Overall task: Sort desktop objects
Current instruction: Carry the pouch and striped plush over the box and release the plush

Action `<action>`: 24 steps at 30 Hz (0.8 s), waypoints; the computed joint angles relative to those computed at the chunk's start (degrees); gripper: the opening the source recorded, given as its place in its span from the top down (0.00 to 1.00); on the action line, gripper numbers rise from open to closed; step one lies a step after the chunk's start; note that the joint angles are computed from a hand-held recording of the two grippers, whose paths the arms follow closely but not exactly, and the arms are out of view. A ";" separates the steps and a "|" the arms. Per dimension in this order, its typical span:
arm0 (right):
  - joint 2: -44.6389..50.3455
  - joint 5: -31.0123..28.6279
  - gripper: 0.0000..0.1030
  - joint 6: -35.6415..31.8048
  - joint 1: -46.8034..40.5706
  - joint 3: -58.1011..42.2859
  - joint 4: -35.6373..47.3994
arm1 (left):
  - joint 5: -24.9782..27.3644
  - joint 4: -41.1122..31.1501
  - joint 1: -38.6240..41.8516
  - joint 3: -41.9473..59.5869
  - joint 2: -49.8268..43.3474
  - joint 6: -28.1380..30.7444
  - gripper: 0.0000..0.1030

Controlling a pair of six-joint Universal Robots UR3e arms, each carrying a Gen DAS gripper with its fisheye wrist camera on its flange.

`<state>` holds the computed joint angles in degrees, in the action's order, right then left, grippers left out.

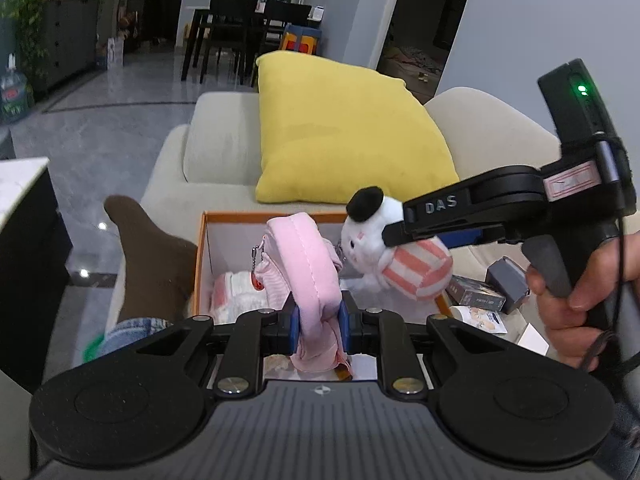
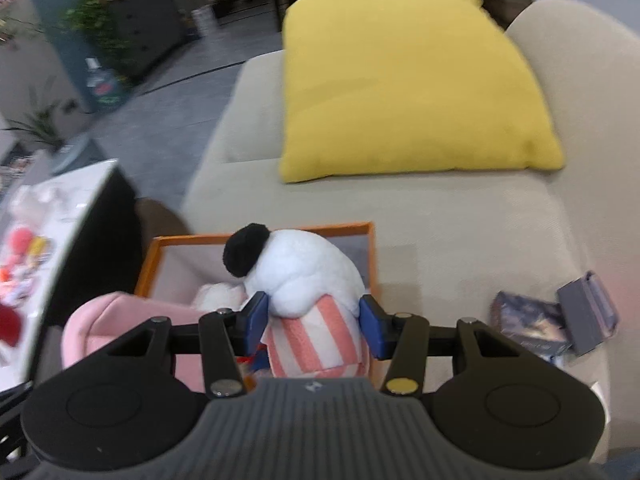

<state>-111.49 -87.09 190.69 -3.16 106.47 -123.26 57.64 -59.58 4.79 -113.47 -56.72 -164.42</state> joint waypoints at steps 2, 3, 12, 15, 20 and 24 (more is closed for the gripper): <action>4.54 -6.18 0.50 3.63 4.81 -1.17 -3.35 | -1.94 -0.84 1.98 -1.73 1.36 1.23 0.79; 6.54 -7.80 0.50 4.88 6.16 -2.05 -3.68 | -2.68 -1.30 2.77 -2.40 1.91 1.65 0.79; 15.37 -15.25 0.47 7.57 11.08 -4.87 -3.89 | -5.74 -0.38 5.24 -6.43 3.72 3.18 0.79; 15.27 -13.30 0.45 6.04 9.98 -5.61 -2.79 | -4.98 0.34 4.76 -6.68 3.55 3.50 0.79; 14.67 -9.54 0.43 -0.79 6.63 -9.64 3.85 | -4.06 0.84 3.98 -6.08 2.53 2.94 0.79; 12.93 -6.61 0.52 -9.32 5.58 -10.59 6.66 | -2.82 1.82 2.77 -5.74 1.90 2.37 0.79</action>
<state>-98.56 -93.70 181.37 2.42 95.89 -116.60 54.81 -57.76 7.56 -119.21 -54.82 -162.05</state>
